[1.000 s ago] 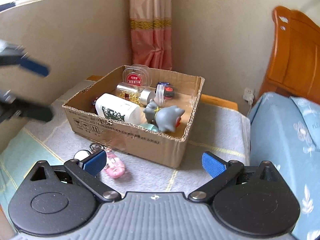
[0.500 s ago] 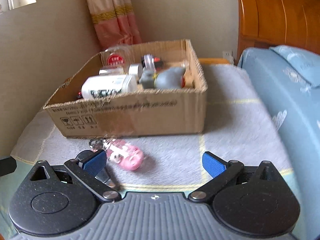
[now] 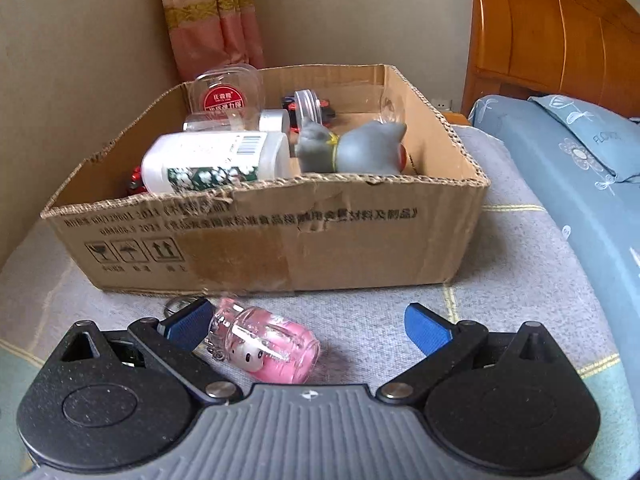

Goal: Organize rigid objects
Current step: 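Grasp the black oval case with the left tool while the right tool approaches the pink keychain bottle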

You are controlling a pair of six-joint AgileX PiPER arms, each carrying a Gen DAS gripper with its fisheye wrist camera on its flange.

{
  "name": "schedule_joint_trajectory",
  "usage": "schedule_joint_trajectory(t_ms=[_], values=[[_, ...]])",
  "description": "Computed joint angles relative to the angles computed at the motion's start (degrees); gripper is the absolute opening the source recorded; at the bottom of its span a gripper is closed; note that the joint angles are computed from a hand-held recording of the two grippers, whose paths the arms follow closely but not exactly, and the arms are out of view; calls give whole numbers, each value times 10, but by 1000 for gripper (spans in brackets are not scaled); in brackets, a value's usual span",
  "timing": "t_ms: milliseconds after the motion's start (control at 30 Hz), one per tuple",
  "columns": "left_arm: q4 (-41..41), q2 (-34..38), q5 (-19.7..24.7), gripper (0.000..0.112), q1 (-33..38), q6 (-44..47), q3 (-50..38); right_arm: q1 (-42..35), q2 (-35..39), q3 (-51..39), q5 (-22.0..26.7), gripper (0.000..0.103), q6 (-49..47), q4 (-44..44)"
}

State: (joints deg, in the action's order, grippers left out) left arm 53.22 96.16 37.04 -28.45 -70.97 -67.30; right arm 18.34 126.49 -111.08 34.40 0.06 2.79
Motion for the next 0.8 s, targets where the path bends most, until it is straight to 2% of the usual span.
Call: schedule_joint_trajectory(t_ms=[167,533,667,800], values=[[-8,-2,-17,102,0,4,4,-16,-26,56,-16,103,1,-53],[-33,25,-50,102,-5,43,-20,-105,-83,167,-42,103,-349,213],[-76,51,-70,102,1,106,-47,-118,-99,196,-52,103,-400,251],[-153,91,-98,102,13,200,-86,-125,-108,217,-65,103,-439,285]])
